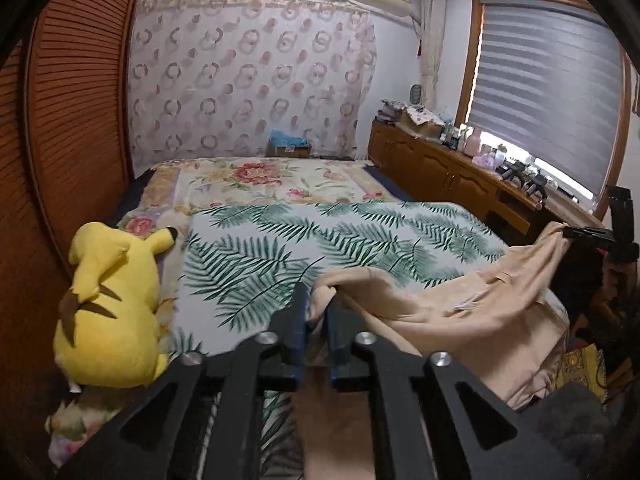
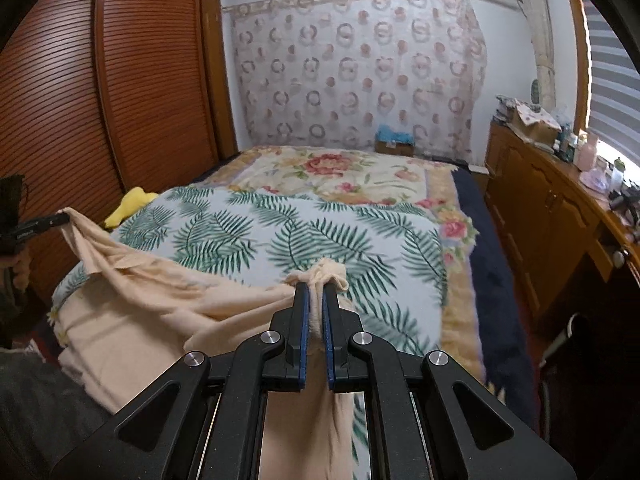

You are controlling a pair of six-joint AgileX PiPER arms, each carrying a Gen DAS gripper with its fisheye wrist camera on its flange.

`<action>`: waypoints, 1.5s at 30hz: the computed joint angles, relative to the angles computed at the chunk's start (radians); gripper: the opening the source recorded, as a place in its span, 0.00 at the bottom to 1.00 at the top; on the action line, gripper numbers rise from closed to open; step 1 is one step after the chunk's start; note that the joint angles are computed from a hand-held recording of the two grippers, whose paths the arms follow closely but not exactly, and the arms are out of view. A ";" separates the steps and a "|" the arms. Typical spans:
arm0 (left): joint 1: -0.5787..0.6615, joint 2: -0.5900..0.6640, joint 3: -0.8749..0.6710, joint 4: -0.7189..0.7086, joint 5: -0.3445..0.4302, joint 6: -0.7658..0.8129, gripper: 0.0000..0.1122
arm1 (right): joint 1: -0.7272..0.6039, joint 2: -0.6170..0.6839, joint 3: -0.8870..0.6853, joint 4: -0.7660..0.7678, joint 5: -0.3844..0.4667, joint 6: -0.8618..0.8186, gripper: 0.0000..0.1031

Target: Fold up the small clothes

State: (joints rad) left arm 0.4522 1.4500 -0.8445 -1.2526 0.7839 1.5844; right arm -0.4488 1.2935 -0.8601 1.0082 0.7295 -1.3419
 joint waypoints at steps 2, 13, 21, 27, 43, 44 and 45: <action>-0.003 0.000 0.006 0.004 -0.017 0.014 0.21 | -0.039 -0.017 -0.004 -0.048 0.059 0.034 0.04; -0.130 0.170 -0.093 0.070 -0.131 -0.085 0.37 | 0.005 0.060 0.030 -0.102 -0.063 0.034 0.49; -0.209 0.384 -0.254 0.269 -0.194 -0.305 0.37 | 0.163 0.271 -0.049 -0.216 -0.305 0.187 0.53; -0.223 0.428 -0.272 0.325 -0.173 -0.351 0.37 | 0.180 0.378 -0.102 -0.171 -0.282 0.159 0.53; -0.234 0.461 -0.295 0.355 -0.152 -0.398 0.37 | 0.204 0.380 -0.076 -0.226 -0.275 0.199 0.72; -0.233 0.465 -0.301 0.350 -0.141 -0.398 0.37 | 0.213 0.395 -0.081 -0.261 -0.277 0.227 0.72; -0.230 0.471 -0.310 0.343 -0.121 -0.395 0.37 | 0.220 0.406 -0.082 -0.291 -0.283 0.249 0.72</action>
